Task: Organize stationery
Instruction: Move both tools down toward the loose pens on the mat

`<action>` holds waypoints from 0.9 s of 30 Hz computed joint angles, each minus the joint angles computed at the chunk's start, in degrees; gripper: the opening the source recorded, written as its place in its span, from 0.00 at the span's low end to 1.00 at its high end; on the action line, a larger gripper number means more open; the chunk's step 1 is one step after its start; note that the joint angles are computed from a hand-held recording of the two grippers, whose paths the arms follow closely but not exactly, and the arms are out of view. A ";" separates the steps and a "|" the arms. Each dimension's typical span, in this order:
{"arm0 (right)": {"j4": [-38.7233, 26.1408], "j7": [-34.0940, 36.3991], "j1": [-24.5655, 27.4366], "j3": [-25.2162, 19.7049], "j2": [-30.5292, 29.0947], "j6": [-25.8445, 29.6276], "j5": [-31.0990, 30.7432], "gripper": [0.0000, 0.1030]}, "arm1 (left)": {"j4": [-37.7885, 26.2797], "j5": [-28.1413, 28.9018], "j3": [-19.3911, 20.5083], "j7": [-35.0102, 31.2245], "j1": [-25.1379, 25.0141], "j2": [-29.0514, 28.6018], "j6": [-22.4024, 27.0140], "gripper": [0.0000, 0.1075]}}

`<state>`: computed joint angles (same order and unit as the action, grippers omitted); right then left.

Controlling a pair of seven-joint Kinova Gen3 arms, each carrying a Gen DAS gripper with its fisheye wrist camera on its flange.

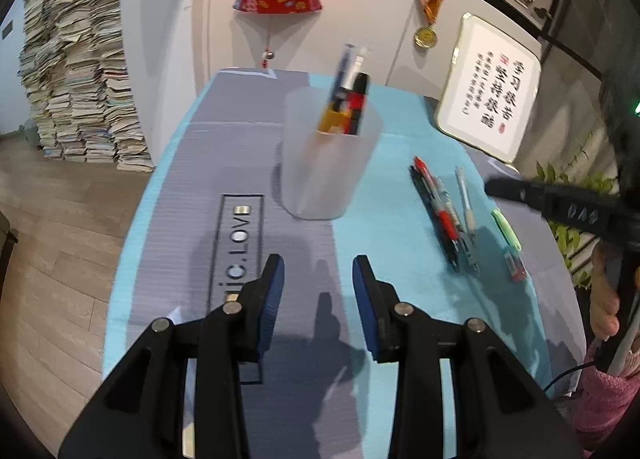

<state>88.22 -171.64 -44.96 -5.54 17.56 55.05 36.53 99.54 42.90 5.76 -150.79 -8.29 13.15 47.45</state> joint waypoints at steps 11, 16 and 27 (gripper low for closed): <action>16.68 -14.79 2.85 -2.69 -6.97 -8.26 -1.40 0.12 | 1.43 -5.17 2.08 3.43 6.95 -0.62 -2.07 0.32; 18.05 -14.82 3.20 -3.64 -7.08 -11.06 -0.25 0.12 | 0.59 -8.90 3.38 7.76 10.94 0.76 -3.07 0.32; 20.81 -16.63 3.66 -3.95 -8.48 -14.84 1.78 0.12 | -1.80 -17.87 4.68 17.91 16.45 4.24 -5.26 0.32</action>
